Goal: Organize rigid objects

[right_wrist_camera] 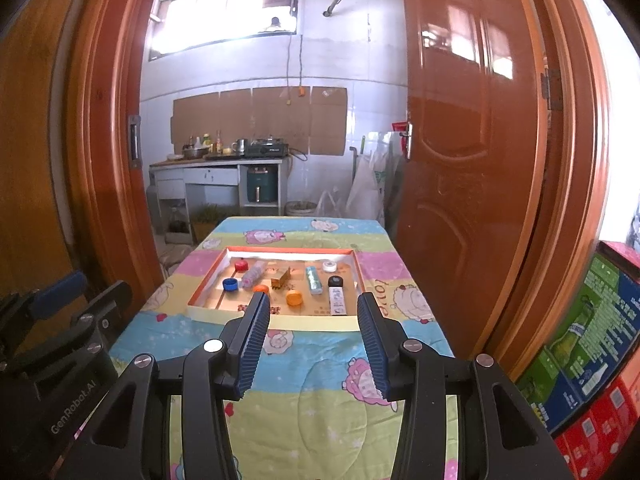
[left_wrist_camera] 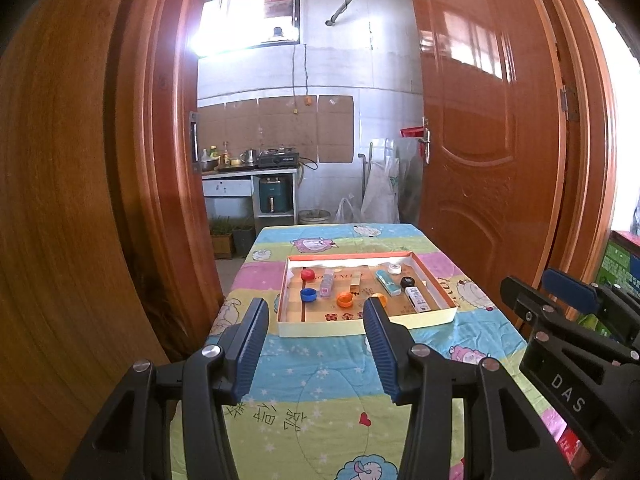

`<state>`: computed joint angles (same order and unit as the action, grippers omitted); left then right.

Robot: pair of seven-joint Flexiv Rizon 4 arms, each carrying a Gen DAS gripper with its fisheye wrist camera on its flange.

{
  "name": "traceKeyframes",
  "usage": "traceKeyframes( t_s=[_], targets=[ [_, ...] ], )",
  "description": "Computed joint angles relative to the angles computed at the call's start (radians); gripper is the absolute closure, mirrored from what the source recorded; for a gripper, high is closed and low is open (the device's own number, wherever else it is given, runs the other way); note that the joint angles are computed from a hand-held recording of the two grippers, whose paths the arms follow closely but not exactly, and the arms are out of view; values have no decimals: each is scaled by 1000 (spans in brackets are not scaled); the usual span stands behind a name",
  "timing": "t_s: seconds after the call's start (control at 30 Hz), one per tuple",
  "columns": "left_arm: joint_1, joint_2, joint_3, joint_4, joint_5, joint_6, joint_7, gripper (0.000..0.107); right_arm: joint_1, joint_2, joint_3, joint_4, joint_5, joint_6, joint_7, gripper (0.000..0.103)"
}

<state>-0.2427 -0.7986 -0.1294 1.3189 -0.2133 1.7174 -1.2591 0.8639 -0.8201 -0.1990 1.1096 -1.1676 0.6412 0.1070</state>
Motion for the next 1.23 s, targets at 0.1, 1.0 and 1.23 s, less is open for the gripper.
traceKeyframes(
  t_s=[0.1,1.0,1.23],
  targets=[
    [2,0,-4,0,2,-9,3,58,-1,-4,-1,-5,2,-1,0,56],
    [-10,-5,5,-12,8,-36,6,58,-11,15,8,33,-6,23,28,56],
    [-6,-8,-1,-10,5,-16,7,58,-13,6,12,18,8,24,11,56]
  ],
)
